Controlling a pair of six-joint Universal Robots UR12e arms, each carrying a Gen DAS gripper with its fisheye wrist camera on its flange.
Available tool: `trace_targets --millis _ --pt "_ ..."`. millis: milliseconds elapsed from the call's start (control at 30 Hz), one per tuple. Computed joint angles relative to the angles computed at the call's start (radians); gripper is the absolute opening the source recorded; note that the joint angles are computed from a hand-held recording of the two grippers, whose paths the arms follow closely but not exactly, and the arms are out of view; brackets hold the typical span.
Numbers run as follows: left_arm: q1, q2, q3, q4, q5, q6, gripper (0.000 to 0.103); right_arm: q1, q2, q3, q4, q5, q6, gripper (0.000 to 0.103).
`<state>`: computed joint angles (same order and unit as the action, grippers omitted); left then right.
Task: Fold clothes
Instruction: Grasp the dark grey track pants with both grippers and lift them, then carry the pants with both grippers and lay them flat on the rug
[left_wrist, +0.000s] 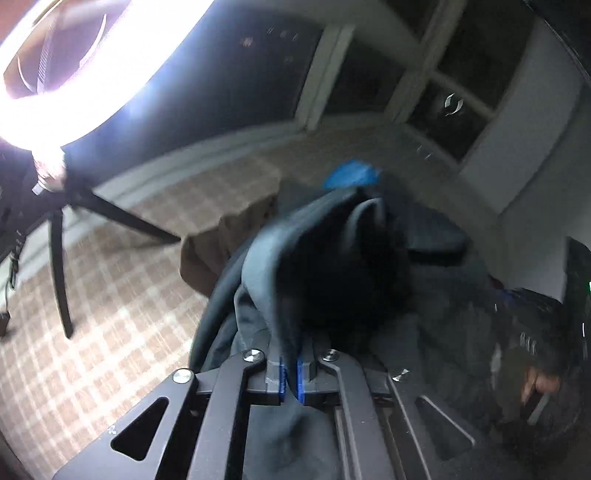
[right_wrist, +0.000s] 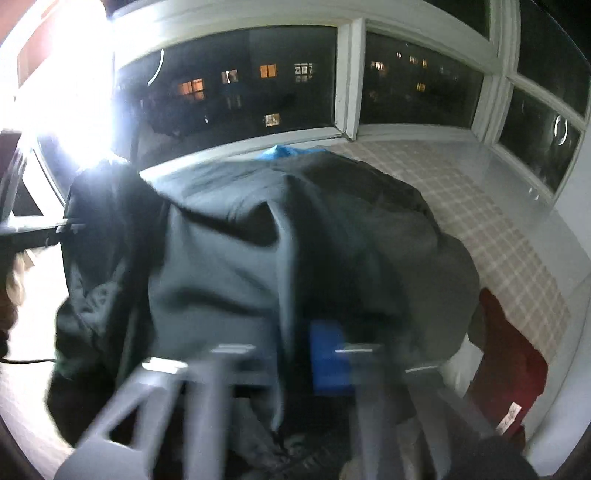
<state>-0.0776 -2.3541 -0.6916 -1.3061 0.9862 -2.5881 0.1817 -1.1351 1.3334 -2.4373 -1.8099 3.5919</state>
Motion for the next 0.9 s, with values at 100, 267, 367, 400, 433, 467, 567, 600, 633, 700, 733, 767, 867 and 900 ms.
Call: trace_targets --millis 100,267,367,400,433,467,567,600,633,700,733,767,867,900 --pt "0.030 0.049 -0.057 0.055 -0.041 0.019 0.001 0.004 -0.026 0.013 -0.046 -0.005 0.000 0.005" --pt "0.084 0.117 -0.128 0.147 -0.088 0.008 0.001 0.018 -0.071 0.025 -0.147 -0.027 0.007 0.004" --pt "0.131 0.164 -0.170 0.180 -0.131 -0.006 0.001 0.035 -0.096 0.022 -0.212 -0.048 -0.018 0.004" --pt "0.145 0.173 -0.178 0.194 -0.140 -0.018 0.001 0.043 -0.101 0.016 -0.227 -0.057 -0.039 0.004" --pt "0.159 0.182 -0.186 0.209 -0.149 -0.031 0.001 0.051 -0.104 0.008 -0.240 -0.056 -0.056 0.004" --pt "0.176 0.194 -0.194 0.223 -0.160 -0.047 0.001 0.061 -0.104 -0.004 -0.257 -0.045 -0.076 0.004" --pt "0.225 0.230 -0.220 0.279 -0.178 -0.094 0.001 0.089 -0.099 -0.046 -0.306 -0.011 -0.139 0.004" --pt "0.244 0.244 -0.233 0.311 -0.180 -0.111 0.001 0.101 -0.090 -0.068 -0.327 -0.004 -0.168 0.004" --pt "0.258 0.251 -0.235 0.342 -0.167 -0.136 0.001 0.110 -0.080 -0.093 -0.342 0.011 -0.192 0.004" --pt "0.283 0.252 -0.224 0.387 -0.144 -0.177 0.001 0.123 -0.055 -0.153 -0.348 0.068 -0.217 0.004" --pt "0.299 0.260 -0.229 0.408 -0.133 -0.200 0.001 0.126 -0.042 -0.180 -0.347 0.096 -0.221 0.004" --pt "0.316 0.273 -0.245 0.432 -0.126 -0.215 0.001 0.133 -0.027 -0.212 -0.345 0.123 -0.232 0.004" --pt "0.369 0.320 -0.316 0.516 -0.090 -0.233 0.001 0.172 0.012 -0.296 -0.343 0.149 -0.298 0.004" --pt "0.394 0.342 -0.345 0.537 -0.071 -0.234 0.001 0.182 0.023 -0.319 -0.340 0.163 -0.312 0.004"
